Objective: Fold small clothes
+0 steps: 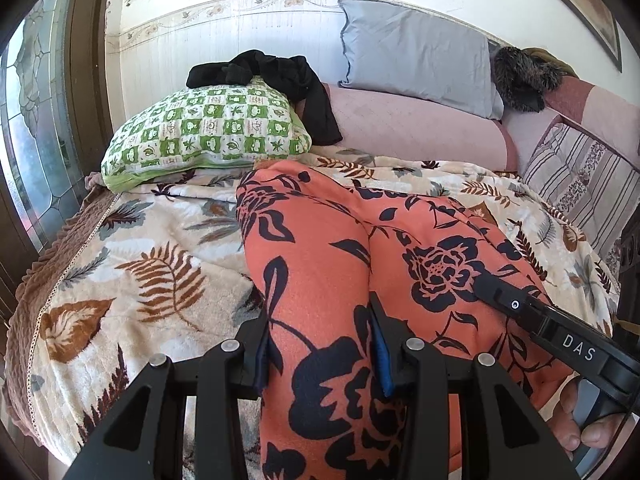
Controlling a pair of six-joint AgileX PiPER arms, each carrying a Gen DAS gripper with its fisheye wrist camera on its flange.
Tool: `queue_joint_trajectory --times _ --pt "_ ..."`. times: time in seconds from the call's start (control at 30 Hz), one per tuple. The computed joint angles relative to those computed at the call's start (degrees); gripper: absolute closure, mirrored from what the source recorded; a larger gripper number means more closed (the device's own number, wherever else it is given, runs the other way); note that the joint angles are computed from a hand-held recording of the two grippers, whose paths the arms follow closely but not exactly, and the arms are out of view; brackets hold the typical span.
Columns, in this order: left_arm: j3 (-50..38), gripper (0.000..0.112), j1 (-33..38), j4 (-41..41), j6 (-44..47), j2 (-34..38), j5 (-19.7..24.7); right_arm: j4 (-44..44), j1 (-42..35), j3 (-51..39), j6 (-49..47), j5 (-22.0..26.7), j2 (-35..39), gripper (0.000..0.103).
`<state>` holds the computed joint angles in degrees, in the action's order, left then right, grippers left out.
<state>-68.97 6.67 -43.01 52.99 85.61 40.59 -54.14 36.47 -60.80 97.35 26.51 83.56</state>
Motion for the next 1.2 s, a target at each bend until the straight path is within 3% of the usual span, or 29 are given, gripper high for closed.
queue_joint_trajectory --times 0.33,0.47,0.57,0.67,0.73,0.8,0.9,0.97,1.0,1.07,1.2 --pt "4.8 0.069 0.8 3.6 -0.6 -1.1 -0.3 1.6 3.1 2.8 3.2 1.2 1.0 0.065" --pt "5.0 0.068 0.3 8.4 -5.0 1.3 0.8 5.5 2.9 3.4 0.3 0.8 2.5 0.065" --pt "4.6 0.054 -1.7 16.8 -12.3 4.3 0.0 14.8 2.1 1.6 -8.8 2.9 6.3 0.065" --pt "5.0 0.046 -0.9 15.6 -9.0 3.0 -0.2 15.8 0.5 3.7 -7.8 1.1 5.4 0.047" --pt "5.6 0.041 -0.3 14.9 -7.6 1.9 -2.2 19.0 -1.0 4.6 -10.3 0.4 3.7 0.044" --pt "5.2 0.04 1.6 11.1 -4.7 1.6 -2.7 16.0 -0.8 5.3 -6.8 2.7 1.5 0.043" --pt "3.8 0.038 2.5 10.5 -6.6 2.3 -5.1 3.0 1.6 6.9 5.5 9.1 -2.3 0.043" --pt "3.1 0.038 2.2 12.6 -9.8 3.0 -7.5 -1.2 0.8 8.2 8.0 7.2 -4.5 0.043" --pt "2.8 0.038 2.1 13.6 -11.3 3.4 -8.7 -2.2 0.1 8.5 8.0 5.1 -5.1 0.046" --pt "2.8 0.038 1.7 15.0 -13.1 3.7 -11.2 -2.5 -0.6 7.4 6.0 2.1 -4.7 0.069" --pt "3.5 0.038 -0.5 24.2 -19.6 4.9 -16.1 -1.6 -0.9 2.4 1.7 -1.9 -0.6 0.074"
